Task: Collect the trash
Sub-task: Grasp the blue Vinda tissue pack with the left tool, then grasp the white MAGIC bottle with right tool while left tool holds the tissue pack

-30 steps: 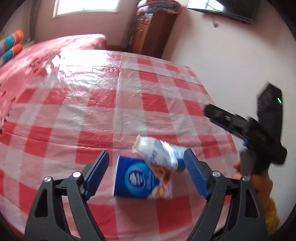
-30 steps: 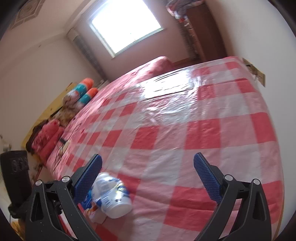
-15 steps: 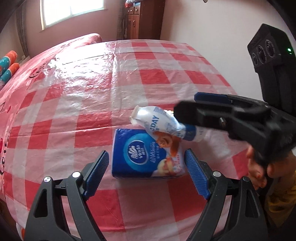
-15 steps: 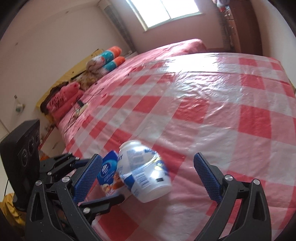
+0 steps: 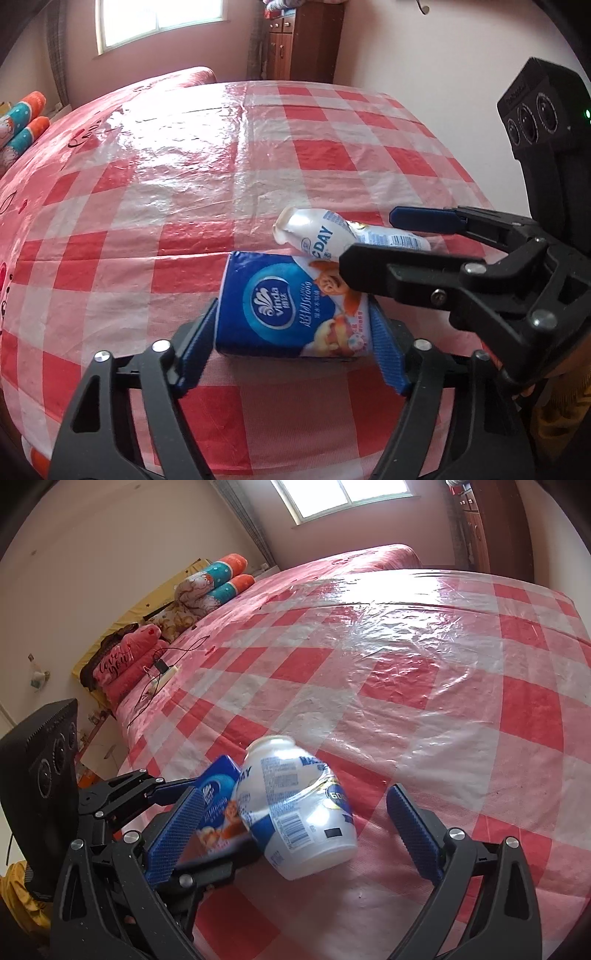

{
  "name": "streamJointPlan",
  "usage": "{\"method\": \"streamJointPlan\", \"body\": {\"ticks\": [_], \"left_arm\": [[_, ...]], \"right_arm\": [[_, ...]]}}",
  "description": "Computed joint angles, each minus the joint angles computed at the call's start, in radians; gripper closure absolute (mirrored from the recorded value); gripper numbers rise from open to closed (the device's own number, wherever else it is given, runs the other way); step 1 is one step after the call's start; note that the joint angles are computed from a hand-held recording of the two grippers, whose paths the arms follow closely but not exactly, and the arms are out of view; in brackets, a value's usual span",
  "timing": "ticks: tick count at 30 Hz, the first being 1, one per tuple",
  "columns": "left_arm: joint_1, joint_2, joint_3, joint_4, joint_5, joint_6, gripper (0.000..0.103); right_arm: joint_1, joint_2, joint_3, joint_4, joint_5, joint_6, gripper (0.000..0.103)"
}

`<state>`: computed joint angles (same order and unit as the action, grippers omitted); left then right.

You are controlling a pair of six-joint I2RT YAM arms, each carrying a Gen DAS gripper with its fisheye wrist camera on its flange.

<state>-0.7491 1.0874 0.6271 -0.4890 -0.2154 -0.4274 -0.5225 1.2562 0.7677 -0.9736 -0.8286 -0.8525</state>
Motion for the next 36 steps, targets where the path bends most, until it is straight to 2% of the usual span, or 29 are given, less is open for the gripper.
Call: {"method": "streamJointPlan", "body": {"ticks": [8,22,29,36], "left_arm": [[0.001,-0.036,-0.015,-0.020,-0.014,-0.023,0.030],[0.086,-0.209,-0.048,-0.173,-0.042,-0.048,0.030],[0.118,-0.294,-0.059,-0.242,-0.041,-0.044,0.030],[0.139,-0.324,-0.068,-0.251,-0.027,-0.043,0.030]], "right_arm": [[0.004,-0.006,-0.007,0.020,0.011,0.011,0.005],[0.046,-0.062,-0.045,0.088,0.041,0.060,0.005],[0.124,-0.185,-0.111,0.165,0.111,0.109,0.005],[0.198,-0.248,-0.149,0.221,0.191,0.152,0.006]]}}
